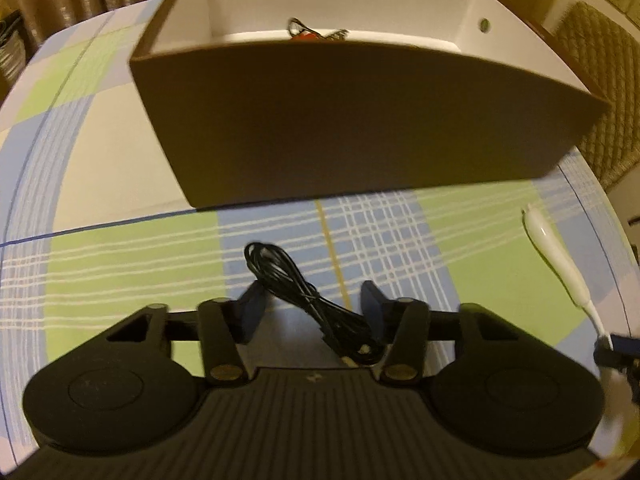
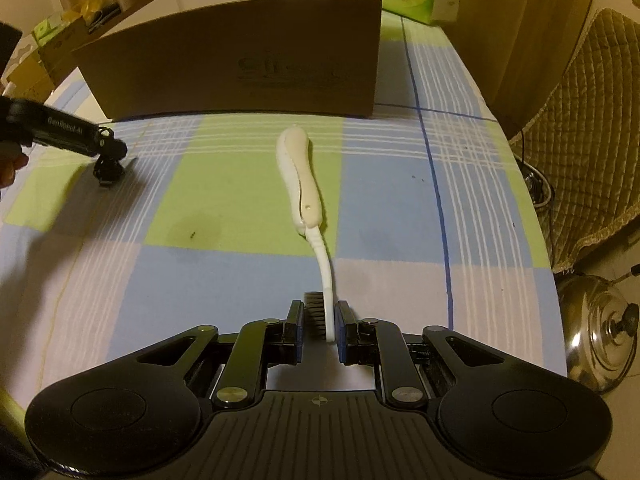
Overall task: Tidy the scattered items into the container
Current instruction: 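Grasp black USB cable with left tool while right tool grasps white toothbrush, then carry cable with left tool while right tool carries toothbrush into box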
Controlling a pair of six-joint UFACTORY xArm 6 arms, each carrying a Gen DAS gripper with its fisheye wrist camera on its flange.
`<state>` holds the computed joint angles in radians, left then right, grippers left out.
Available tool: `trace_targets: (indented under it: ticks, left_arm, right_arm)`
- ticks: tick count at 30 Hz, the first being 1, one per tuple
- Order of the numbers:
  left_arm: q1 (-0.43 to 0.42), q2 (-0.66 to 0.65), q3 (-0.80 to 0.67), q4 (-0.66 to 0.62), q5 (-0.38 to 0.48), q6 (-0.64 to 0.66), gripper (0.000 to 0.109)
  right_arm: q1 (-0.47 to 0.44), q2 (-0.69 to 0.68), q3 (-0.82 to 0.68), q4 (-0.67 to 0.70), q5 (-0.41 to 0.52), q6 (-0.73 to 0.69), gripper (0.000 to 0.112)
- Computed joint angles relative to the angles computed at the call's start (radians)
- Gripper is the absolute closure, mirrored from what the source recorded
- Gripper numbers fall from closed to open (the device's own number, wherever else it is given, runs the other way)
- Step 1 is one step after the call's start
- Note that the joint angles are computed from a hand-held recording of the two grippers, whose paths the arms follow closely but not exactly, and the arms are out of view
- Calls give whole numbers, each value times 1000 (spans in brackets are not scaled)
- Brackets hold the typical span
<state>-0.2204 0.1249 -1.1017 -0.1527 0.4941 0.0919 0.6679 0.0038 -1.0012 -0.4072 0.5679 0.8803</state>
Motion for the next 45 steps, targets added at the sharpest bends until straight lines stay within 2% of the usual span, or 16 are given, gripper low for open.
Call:
trace_targets:
  ticks: [2,4,5,6,7,11,18,22,30,32,36,45]
  left_arm:
    - [0,-12,18,-39,-1,57,83]
    - [1,-35,45,-70,-3,122,90]
    - [3,-47,57,-89,2,153,92]
    - [6,-62,71,-110,10,184,92]
    - [10,-76,84,-128,19,210,93]
    - [19,-140,144,-130,48,243,92]
    - [21,-160,173,-62,23,162,92]
    - [14,-123,137,-10,7,100,92]
    - [11,-118,141,20,-17,98,92]
    - [8,-122,144,23,-15,102,92]
    - [0,-145,164,32,-5,104,92]
    - [-13,-188,203,24,12,122,96]
  right_arm:
    - [-1,-1,1,5,-4,-4,99]
    - [-5,0,3,4,-13,7,92]
    - [-6,0,4,0,-15,16,77]
    - [-6,2,2,-7,-13,25,57]
    - [-6,1,5,-18,-20,31,53]
    - [-7,10,4,-35,-45,26,53]
    - [-40,90,-58,-65,-98,-24,55]
    - [-56,150,-117,-88,-112,-59,63]
    - [-51,204,-178,-98,-111,-107,95]
    - [-41,206,-182,-134,-97,-75,95]
    - [-30,200,-179,-116,-88,-53,95]
    - [-9,158,-127,-13,-125,-30,95]
